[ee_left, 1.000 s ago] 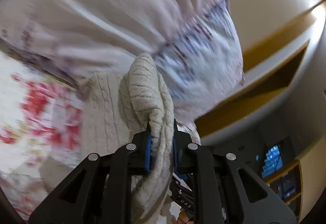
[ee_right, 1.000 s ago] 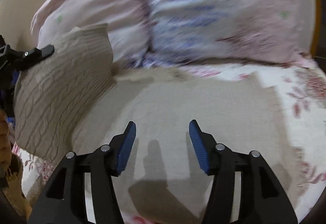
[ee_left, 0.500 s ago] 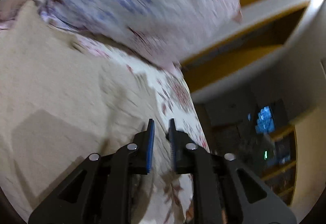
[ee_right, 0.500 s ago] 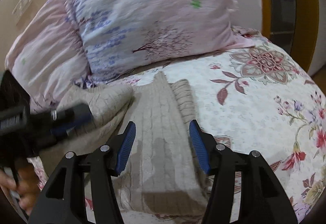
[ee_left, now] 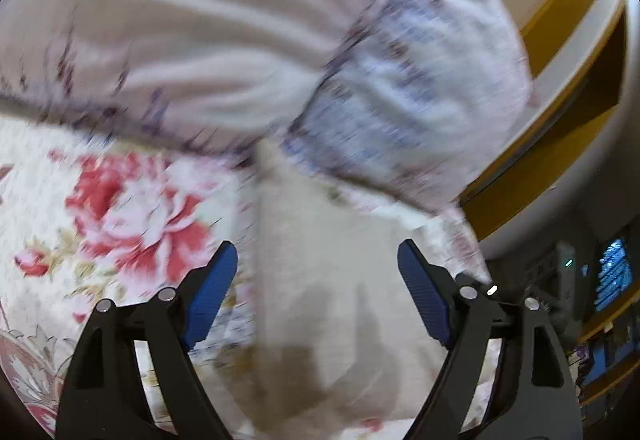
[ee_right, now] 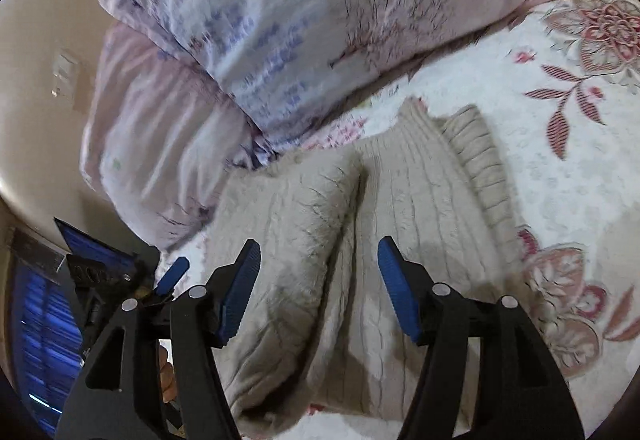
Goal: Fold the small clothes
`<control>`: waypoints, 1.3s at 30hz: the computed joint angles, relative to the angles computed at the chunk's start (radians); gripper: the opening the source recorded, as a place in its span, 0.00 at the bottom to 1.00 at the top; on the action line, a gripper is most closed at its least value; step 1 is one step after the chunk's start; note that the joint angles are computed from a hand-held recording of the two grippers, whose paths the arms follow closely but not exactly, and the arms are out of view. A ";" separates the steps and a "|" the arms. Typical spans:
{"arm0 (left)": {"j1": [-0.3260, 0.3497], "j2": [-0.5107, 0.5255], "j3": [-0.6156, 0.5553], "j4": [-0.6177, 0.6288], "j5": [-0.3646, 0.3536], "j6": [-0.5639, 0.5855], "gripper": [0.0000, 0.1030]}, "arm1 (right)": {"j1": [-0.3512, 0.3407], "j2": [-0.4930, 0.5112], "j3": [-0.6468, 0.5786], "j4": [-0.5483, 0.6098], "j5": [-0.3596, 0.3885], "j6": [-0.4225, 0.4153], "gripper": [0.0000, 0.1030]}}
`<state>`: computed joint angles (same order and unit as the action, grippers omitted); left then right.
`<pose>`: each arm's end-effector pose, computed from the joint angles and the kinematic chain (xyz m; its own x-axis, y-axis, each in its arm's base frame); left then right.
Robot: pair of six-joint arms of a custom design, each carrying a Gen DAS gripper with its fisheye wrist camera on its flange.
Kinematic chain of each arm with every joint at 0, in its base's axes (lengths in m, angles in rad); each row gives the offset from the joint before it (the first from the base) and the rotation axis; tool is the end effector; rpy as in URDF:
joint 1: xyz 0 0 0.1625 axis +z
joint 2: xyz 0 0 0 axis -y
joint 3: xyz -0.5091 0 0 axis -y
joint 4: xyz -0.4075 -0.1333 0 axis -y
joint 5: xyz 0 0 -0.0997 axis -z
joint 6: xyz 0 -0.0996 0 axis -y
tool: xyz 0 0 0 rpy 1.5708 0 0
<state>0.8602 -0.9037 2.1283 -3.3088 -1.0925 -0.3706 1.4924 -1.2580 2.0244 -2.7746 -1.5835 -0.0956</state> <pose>-0.2448 -0.5592 0.1511 -0.9705 0.1409 -0.1958 0.2325 0.7631 -0.6030 0.0860 -0.5913 0.3163 -0.9986 -0.0029 0.0519 -0.0245 0.9069 -0.4206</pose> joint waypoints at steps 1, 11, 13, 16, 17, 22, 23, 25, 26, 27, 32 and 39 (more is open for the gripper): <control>0.008 0.003 -0.002 0.017 -0.005 -0.008 0.78 | -0.002 0.006 -0.008 0.021 0.008 0.009 0.61; 0.075 0.044 -0.042 0.073 -0.158 0.012 0.76 | -0.009 0.064 -0.055 0.104 0.054 0.040 0.45; 0.084 0.045 -0.035 0.067 -0.187 0.007 0.76 | -0.019 0.078 -0.062 0.087 0.072 0.060 0.35; 0.088 0.048 -0.037 0.058 -0.189 0.013 0.78 | -0.014 0.093 -0.066 0.057 0.060 0.046 0.20; 0.088 0.049 -0.038 0.058 -0.185 0.015 0.80 | -0.006 0.091 -0.061 0.033 0.046 0.023 0.19; 0.094 0.037 -0.025 0.047 -0.200 0.014 0.82 | 0.055 0.058 -0.012 -0.147 -0.032 -0.120 0.17; 0.093 0.033 -0.020 0.041 -0.207 0.018 0.83 | 0.069 0.051 -0.006 -0.175 -0.063 -0.147 0.17; 0.090 0.031 -0.015 0.031 -0.214 0.029 0.83 | 0.091 0.042 0.005 -0.227 -0.128 -0.195 0.16; 0.086 0.030 -0.012 0.025 -0.217 0.039 0.83 | 0.100 0.039 0.011 -0.253 -0.161 -0.215 0.16; 0.085 0.032 -0.012 0.021 -0.223 0.048 0.83 | 0.105 0.038 0.014 -0.271 -0.184 -0.228 0.16; 0.070 0.036 -0.015 0.028 -0.243 0.089 0.83 | 0.104 0.029 0.028 -0.335 -0.319 -0.284 0.16; 0.064 0.042 -0.017 0.037 -0.306 0.146 0.83 | 0.102 0.022 0.060 -0.429 -0.386 -0.382 0.16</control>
